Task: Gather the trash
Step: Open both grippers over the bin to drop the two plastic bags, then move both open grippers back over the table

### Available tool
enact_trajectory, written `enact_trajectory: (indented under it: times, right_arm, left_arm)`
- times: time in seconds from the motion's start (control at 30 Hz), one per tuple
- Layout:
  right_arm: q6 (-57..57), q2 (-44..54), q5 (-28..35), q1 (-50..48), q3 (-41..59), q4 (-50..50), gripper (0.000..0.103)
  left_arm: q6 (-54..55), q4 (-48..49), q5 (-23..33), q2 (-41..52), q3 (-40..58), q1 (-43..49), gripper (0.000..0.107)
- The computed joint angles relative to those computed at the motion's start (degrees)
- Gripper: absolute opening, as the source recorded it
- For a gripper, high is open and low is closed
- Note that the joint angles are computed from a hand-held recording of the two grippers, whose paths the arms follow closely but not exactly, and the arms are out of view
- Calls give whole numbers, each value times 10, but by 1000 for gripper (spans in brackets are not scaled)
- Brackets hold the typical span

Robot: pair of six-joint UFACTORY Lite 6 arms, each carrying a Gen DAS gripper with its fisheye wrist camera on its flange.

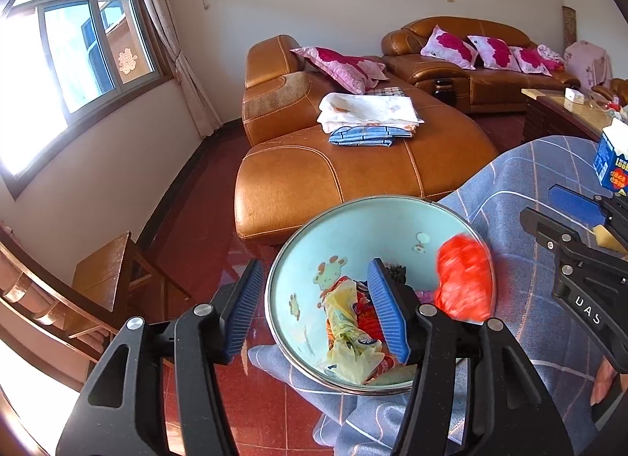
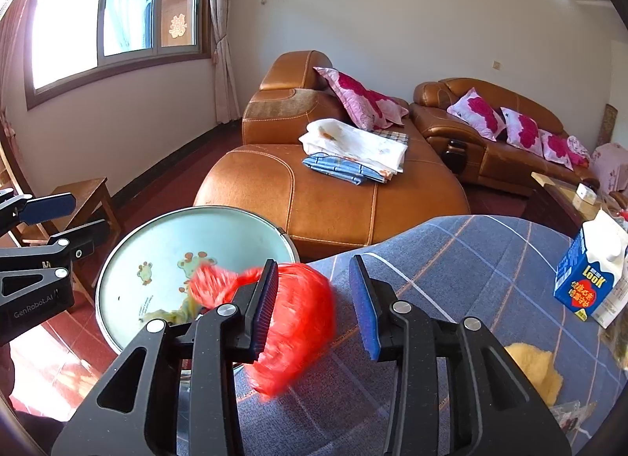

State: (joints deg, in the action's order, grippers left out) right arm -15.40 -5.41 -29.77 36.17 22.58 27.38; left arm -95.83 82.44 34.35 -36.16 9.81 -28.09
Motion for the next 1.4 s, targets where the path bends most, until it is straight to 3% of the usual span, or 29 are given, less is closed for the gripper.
enact_trajectory:
  times: [1.13, 1.27, 1.4]
  right_arm:
    - [-26, 1, -8, 11, -2, 31, 45]
    - [-30, -8, -10, 15, -7, 42, 50]
    - [-67, -32, -3, 9, -22, 93, 51]
  left_arm:
    - [-20, 10, 4, 17, 2, -15, 55]
    - [-33, 15, 11, 33, 6, -32, 66]
    - [-66, 26, 17, 65, 15, -76, 66]
